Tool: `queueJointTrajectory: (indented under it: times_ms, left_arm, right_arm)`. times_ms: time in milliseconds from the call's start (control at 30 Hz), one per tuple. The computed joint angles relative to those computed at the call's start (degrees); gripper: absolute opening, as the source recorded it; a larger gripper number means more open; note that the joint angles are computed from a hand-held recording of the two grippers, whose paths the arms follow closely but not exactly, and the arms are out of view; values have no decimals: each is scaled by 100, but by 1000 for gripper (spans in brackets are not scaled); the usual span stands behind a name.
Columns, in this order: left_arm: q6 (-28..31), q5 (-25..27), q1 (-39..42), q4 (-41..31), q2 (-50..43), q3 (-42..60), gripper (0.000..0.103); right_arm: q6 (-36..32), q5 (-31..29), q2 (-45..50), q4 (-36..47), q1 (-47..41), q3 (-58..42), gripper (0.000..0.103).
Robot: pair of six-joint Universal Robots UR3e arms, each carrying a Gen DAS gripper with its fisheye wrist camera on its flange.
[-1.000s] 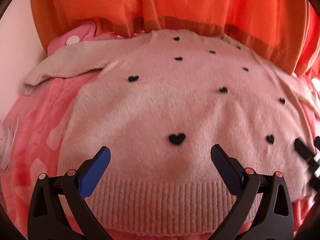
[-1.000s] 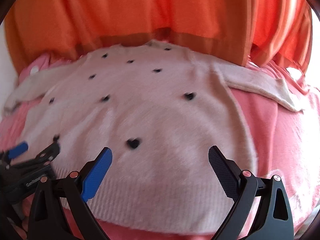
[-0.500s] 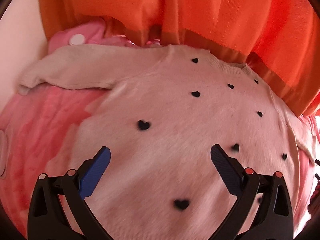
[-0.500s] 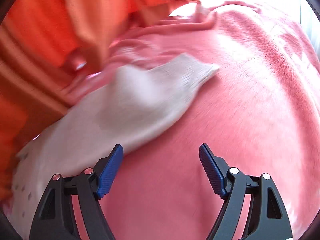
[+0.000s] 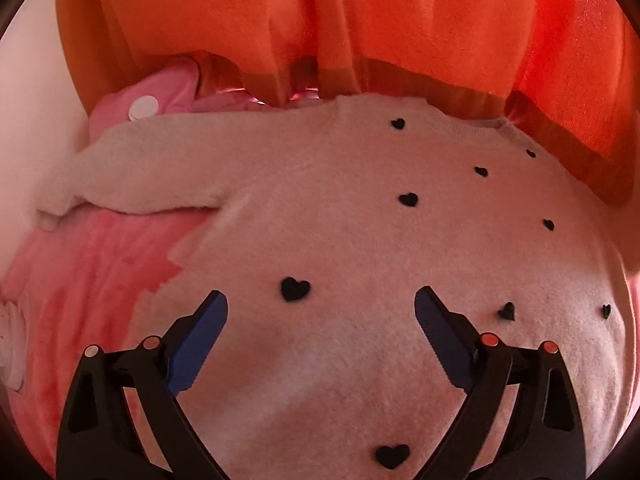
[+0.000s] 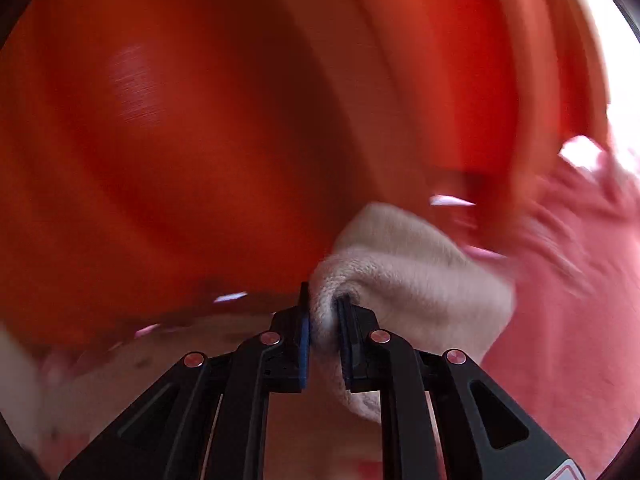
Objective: Fold small clothes
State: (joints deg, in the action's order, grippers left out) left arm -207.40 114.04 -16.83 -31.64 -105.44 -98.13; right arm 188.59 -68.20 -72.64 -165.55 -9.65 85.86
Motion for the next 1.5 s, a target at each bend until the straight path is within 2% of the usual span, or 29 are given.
queueJointTrajectory:
  times_ms: [67, 100, 133, 167, 200, 267, 333, 367, 433, 467, 500, 567, 667, 733, 800, 933, 967, 1067, 1133, 1167, 1200, 1233, 1267, 1333, 1367, 1433, 1467, 1500]
  left_arm:
    - [-25, 9, 53, -62, 33, 4, 92]
    - [-34, -64, 112, -54, 103, -58, 92]
    - [-39, -112, 154, -32, 143, -107, 92]
    - [-40, -165, 204, -13, 190, -166, 92]
    - [-35, -216, 266, -32, 231, -218, 92]
    - [-42, -306, 361, -67, 263, -277, 92]
    - [-55, -610, 602, -96, 426, -435, 92]
    - [-42, -780, 711, -55, 498, -509, 92]
    - [-41, -1259, 1016, 99, 713, -735, 93]
    - [-57, -1424, 1123, 167, 768, -804, 93]
    - [-90, -1578, 1241, 195, 797, -839, 93]
    - [-110, -1822, 1391, 266, 793, -880, 94]
    - [-76, -2710, 1846, 528, 698, -901, 94]
    - [-132, -3393, 2193, 927, 571, -950, 94]
    - [-296, -3516, 2308, 1299, 403, -953, 94]
    - [-652, -3866, 2426, 1403, -250, -438, 97]
    - [-749, -3934, 2431, 1440, -455, -270, 97]
    - [-758, -3572, 2267, 1036, -1038, 558, 96]
    - [-631, -3332, 2175, 836, -1298, 1005, 88]
    - [-543, -3256, 2138, 809, -1405, 1177, 68]
    - [-413, -3306, 2143, 819, -1511, 1324, 39]
    - [-334, -3378, 2157, 849, -1621, 1473, 15]
    - [-280, -3555, 2217, 1061, -1685, 1488, 9]
    - [-301, -3901, 2331, 1703, -1615, 1300, 9]
    - [-276, -3914, 2333, 1995, -1543, 1217, 9]
    - [-88, -3782, 2263, 2523, -1375, 1133, 9]
    - [-33, -3744, 2241, 2687, -1260, 1007, 9]
    - [-9, -3710, 2223, 2650, -1237, 1011, 9]
  right_arm:
    - [-92, -64, 467, 174, 981, -694, 13]
    - [-133, -175, 938, 344, 1567, -1228, 17]
    - [-152, -463, 1405, 688, 2019, -1827, 17]
    - [-217, -678, 2005, 960, 2449, -2427, 24]
    - [-263, -778, 2400, 1379, 2655, -2937, 29]
    - [-319, -966, 2866, 1567, 2948, -3238, 25]
    - [-109, -1294, 2505, 1389, 2986, -2579, 26]
    - [-133, -1024, 2272, 817, 2821, -1979, 30]
    - [168, -1186, 1395, 516, 2577, -780, 40]
    - [297, -1292, 810, 693, 2375, -180, 47]
    - [296, -1224, 458, 436, 2179, 420, 50]
    - [280, -1200, -287, 147, 1738, 1521, 52]
    - [325, -943, -1080, -206, 808, 2856, 59]
    - [653, -674, -992, -57, 453, 2974, 60]
    - [628, 116, -837, 42, -27, 3010, 60]
    - [855, 873, -185, 108, -343, 2560, 60]
    - [971, 1067, 63, 21, -354, 2419, 60]
    - [1392, 1400, 788, -210, -377, 2022, 59]
    - [1557, 1290, 984, -563, -311, 1880, 59]
    - [1553, 1247, 1062, -565, -262, 1731, 59]
    - [1541, 1266, 1159, -599, -249, 1581, 52]
    - [1618, 1236, 1215, -832, -251, 1560, 40]
    - [1701, 1140, 1290, -1010, -207, 1486, 6]
    - [1952, 1344, 1152, -1894, -382, 1817, 7]
    - [2080, 1528, 997, -2550, -496, 2058, 7]
    - [2051, 1551, 859, -3190, -581, 2285, 7]
    - [1894, 1269, 830, -3063, -521, 2291, 7]
    - [1707, 1038, 889, -2516, -446, 2120, 7]
